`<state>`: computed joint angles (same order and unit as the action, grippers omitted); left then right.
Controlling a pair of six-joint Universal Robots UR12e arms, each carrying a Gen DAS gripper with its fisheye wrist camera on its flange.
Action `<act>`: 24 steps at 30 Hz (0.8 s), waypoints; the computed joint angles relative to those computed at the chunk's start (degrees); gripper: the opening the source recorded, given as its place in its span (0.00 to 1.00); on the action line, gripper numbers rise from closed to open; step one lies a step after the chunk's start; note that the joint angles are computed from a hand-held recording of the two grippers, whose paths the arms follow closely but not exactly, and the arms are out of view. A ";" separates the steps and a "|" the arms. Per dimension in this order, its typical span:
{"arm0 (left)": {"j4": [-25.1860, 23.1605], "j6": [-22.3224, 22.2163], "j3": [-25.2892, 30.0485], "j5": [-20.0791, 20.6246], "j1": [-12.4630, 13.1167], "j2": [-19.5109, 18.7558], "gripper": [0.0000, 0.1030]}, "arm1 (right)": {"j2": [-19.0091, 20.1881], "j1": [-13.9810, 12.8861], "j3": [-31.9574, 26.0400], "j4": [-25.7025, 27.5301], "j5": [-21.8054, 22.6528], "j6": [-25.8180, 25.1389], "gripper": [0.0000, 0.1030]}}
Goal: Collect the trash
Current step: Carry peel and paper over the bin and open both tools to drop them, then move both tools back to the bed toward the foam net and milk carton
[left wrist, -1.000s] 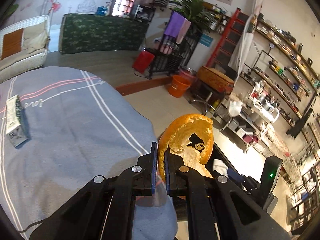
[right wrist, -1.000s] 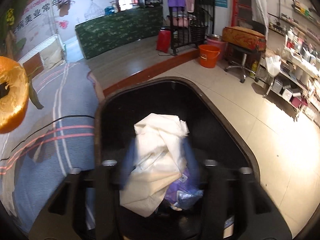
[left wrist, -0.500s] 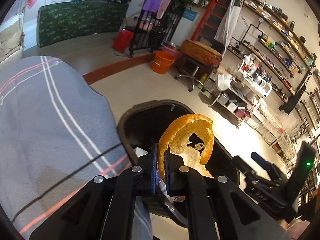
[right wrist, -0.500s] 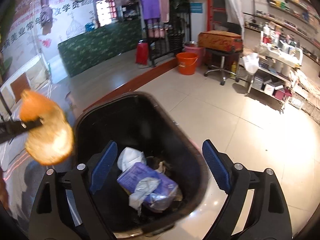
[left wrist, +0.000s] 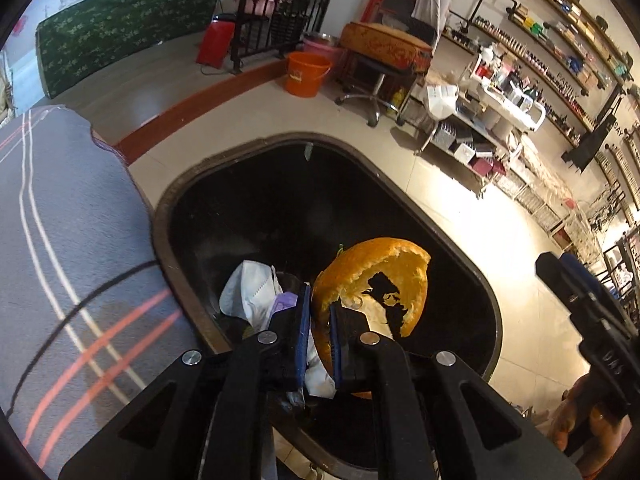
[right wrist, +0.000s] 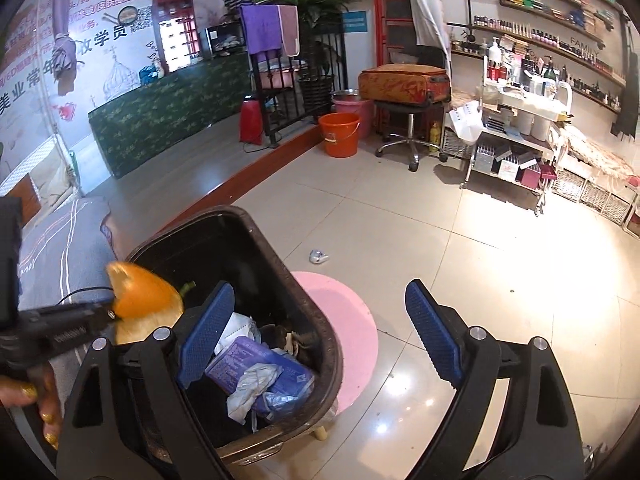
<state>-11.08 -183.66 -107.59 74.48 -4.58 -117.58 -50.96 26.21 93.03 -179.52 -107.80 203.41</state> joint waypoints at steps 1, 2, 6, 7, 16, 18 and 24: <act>-0.85 0.19 0.28 0.37 -0.23 -0.04 0.10 | -0.06 -0.05 -0.06 0.24 -0.08 0.10 0.85; -1.40 0.39 0.37 0.66 -0.38 -0.04 0.11 | -0.13 -0.06 -0.03 0.30 -0.22 0.23 0.85; 0.08 0.46 -0.18 0.09 -0.54 0.20 0.55 | -0.37 -0.03 0.08 0.08 -1.44 0.25 0.88; 1.78 0.39 -0.76 0.76 -0.60 0.44 0.68 | -0.36 -0.06 0.02 0.04 -1.65 0.27 0.88; 9.96 -0.51 -5.89 2.69 0.76 4.09 0.81 | 0.19 0.56 -1.15 0.13 0.50 0.64 0.89; 11.64 -2.38 -7.34 2.78 1.57 5.00 0.82 | 0.61 0.94 -2.17 0.95 1.78 -0.09 0.89; 16.27 -6.53 -12.07 6.08 4.03 8.44 0.89 | 1.94 2.22 -5.37 2.89 8.65 -1.99 0.90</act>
